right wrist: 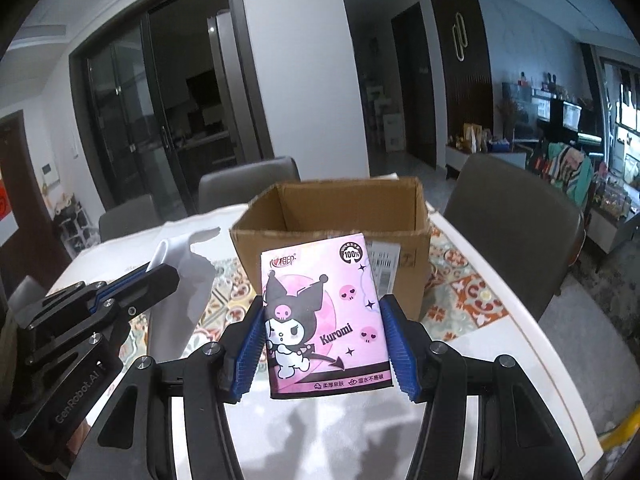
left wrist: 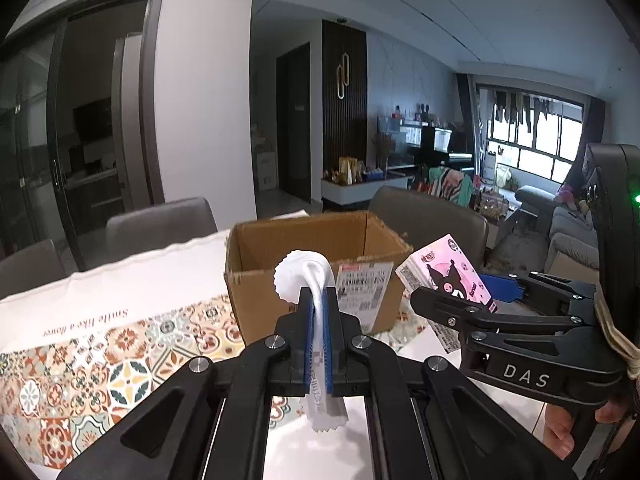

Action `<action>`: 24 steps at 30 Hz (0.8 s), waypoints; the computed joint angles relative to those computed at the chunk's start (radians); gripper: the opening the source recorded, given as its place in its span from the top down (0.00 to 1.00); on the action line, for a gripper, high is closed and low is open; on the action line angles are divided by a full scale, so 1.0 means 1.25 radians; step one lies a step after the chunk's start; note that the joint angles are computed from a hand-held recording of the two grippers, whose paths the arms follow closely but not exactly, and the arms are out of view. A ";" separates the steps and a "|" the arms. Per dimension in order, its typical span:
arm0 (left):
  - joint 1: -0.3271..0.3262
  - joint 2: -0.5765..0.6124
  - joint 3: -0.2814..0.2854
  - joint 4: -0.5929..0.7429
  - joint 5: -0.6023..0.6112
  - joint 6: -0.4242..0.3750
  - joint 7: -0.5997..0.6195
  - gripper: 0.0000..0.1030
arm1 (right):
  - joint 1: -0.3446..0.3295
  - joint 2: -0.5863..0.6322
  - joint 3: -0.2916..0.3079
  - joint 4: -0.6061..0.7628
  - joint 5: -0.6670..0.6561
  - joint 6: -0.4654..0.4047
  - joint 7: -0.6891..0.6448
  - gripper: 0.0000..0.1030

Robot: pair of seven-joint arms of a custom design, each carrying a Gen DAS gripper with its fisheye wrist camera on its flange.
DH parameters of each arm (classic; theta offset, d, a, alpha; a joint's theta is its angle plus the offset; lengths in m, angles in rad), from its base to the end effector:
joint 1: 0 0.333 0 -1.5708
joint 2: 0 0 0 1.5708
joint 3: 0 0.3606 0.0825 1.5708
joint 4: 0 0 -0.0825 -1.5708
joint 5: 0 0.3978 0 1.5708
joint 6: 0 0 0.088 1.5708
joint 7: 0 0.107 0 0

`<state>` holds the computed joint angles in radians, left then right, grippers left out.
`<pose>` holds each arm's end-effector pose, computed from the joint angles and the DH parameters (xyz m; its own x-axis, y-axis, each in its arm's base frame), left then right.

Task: Organize soft objects
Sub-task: 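Lift the package and sock with both tools and carry them over the box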

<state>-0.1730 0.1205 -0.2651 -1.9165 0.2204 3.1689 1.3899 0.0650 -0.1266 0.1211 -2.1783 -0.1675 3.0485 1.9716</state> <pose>0.5842 -0.2846 0.6114 -0.4424 -0.8968 -0.0017 -0.3772 0.1878 -0.9069 0.5517 0.1207 0.6043 0.0434 -0.9842 -0.1717 -0.5563 0.1190 -0.8224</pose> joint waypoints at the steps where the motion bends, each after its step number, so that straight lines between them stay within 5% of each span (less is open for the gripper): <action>1: -0.004 0.001 0.005 0.004 0.005 0.002 -0.005 0.94 | -0.008 -0.002 0.006 0.001 -0.014 0.004 0.013 0.45; 12: -0.055 0.029 0.070 0.074 0.111 0.023 -0.089 0.94 | -0.102 0.002 0.064 0.046 -0.184 0.045 0.146 0.44; 24: -0.077 0.105 0.095 0.195 0.174 0.009 -0.116 0.94 | -0.058 0.064 -0.002 0.134 -0.259 0.066 0.179 0.44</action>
<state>-0.2688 0.2522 -0.1465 -1.6723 0.4381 3.1800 1.2443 -0.0074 -0.0462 0.1189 -2.0111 -0.4908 3.1314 2.1950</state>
